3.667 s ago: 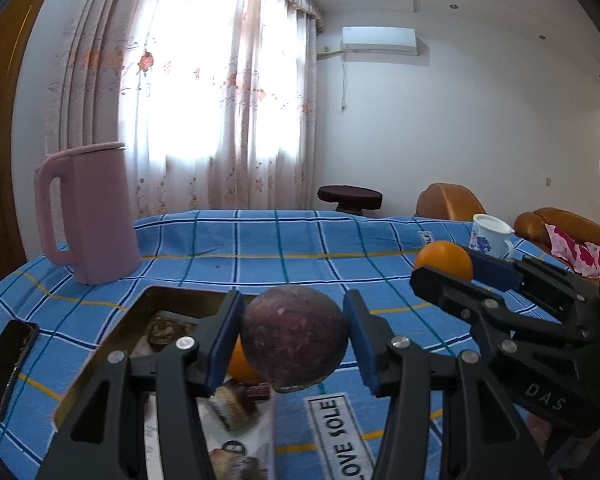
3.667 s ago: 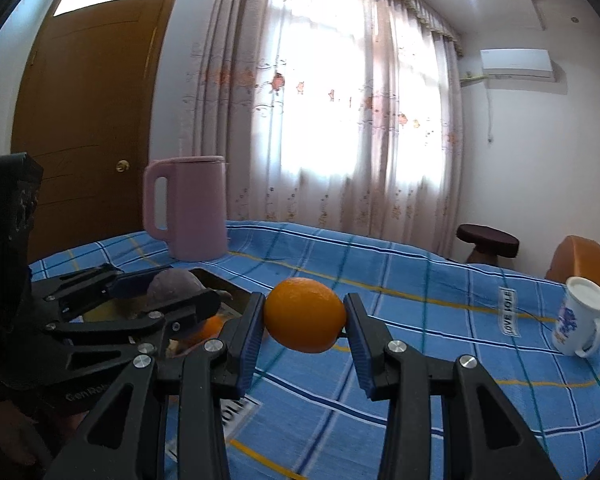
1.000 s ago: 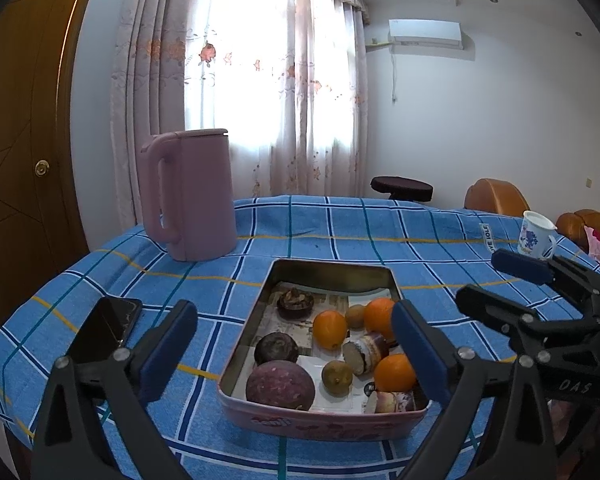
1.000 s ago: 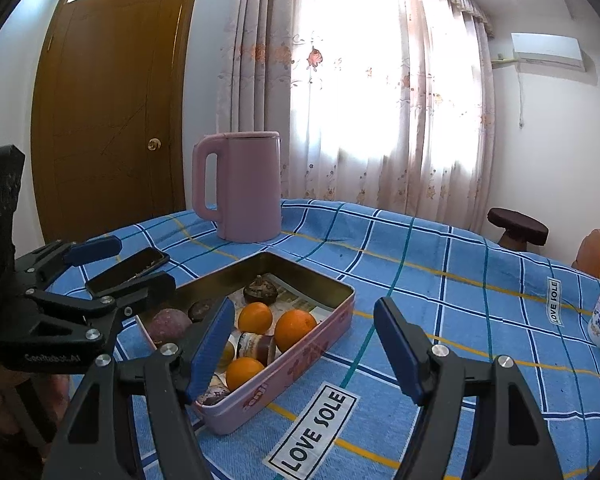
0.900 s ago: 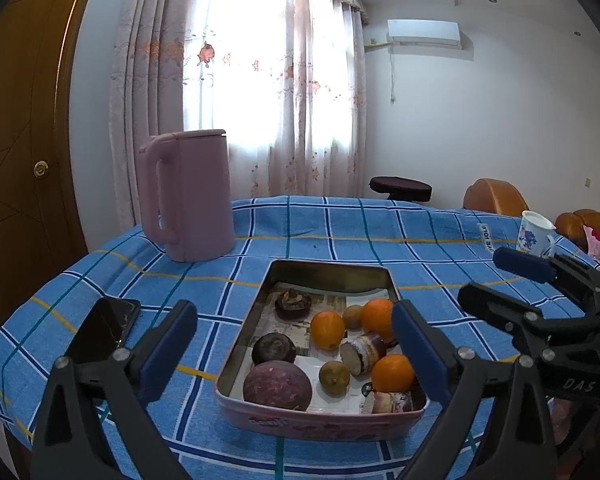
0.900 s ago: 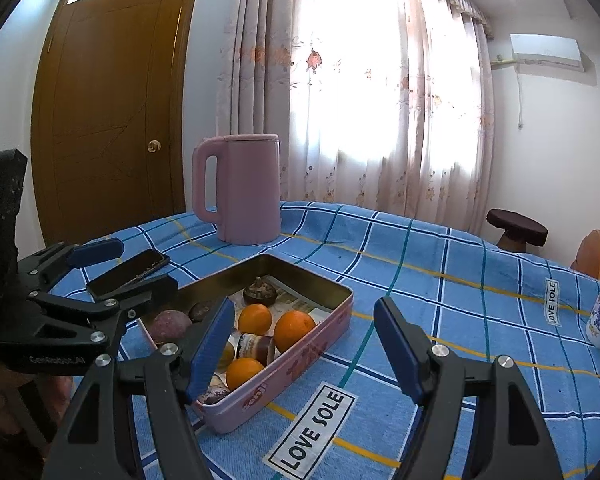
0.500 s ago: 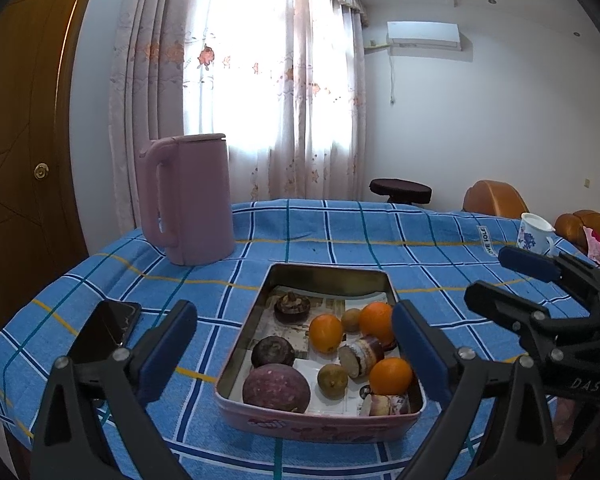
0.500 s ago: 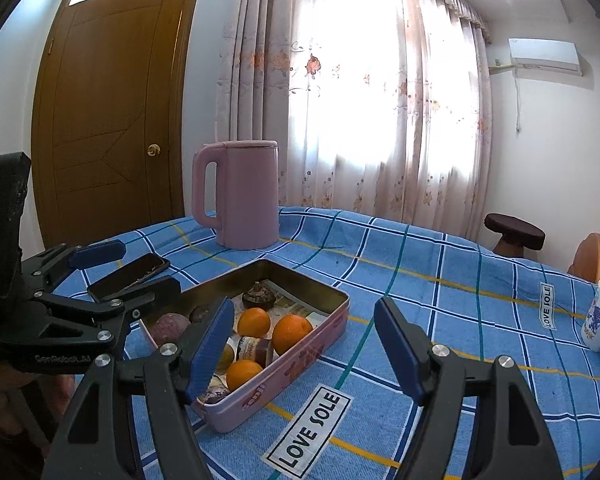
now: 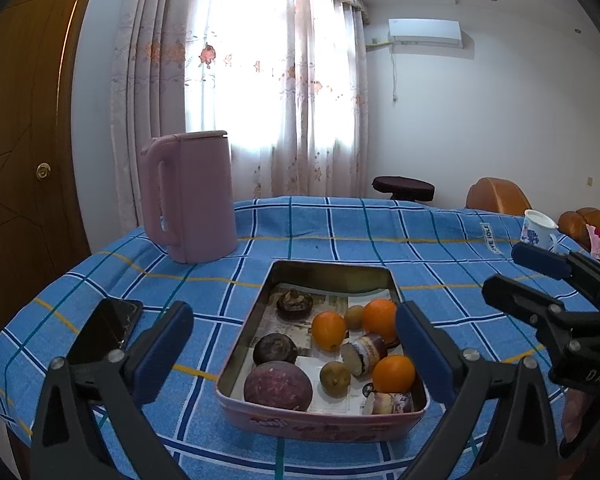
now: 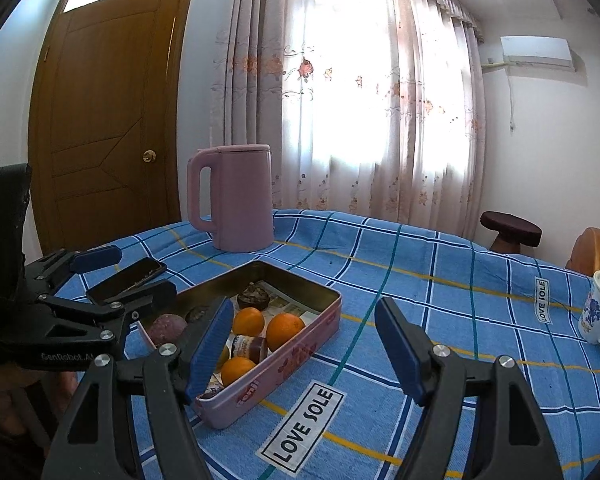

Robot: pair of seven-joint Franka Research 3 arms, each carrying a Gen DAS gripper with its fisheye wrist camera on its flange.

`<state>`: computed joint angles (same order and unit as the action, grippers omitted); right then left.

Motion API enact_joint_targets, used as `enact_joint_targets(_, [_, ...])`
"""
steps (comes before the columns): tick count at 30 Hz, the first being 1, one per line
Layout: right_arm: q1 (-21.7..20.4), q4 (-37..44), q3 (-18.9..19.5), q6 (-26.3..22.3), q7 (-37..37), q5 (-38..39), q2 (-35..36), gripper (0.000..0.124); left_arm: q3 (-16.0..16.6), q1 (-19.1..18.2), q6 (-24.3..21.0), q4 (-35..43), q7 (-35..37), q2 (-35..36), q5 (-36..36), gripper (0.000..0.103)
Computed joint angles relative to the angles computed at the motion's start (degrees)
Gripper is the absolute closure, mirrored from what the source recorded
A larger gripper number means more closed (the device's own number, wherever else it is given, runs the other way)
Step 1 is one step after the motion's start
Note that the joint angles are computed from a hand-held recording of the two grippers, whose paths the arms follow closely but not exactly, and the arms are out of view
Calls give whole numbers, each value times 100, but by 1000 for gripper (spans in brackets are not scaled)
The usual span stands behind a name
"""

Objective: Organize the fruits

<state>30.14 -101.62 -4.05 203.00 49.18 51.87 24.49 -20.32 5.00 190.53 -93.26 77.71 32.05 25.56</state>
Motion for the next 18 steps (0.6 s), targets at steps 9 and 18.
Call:
enact_joint_targets(9, [-133,-163,107,224,45,37,-104,49,707,-579,65,-5,-127,-112,-178,0])
enact_joint_targets(18, [-461,-469,401,492,288,-132,-268,49,1185,-1003,266,-80,-245,-241,-291,0])
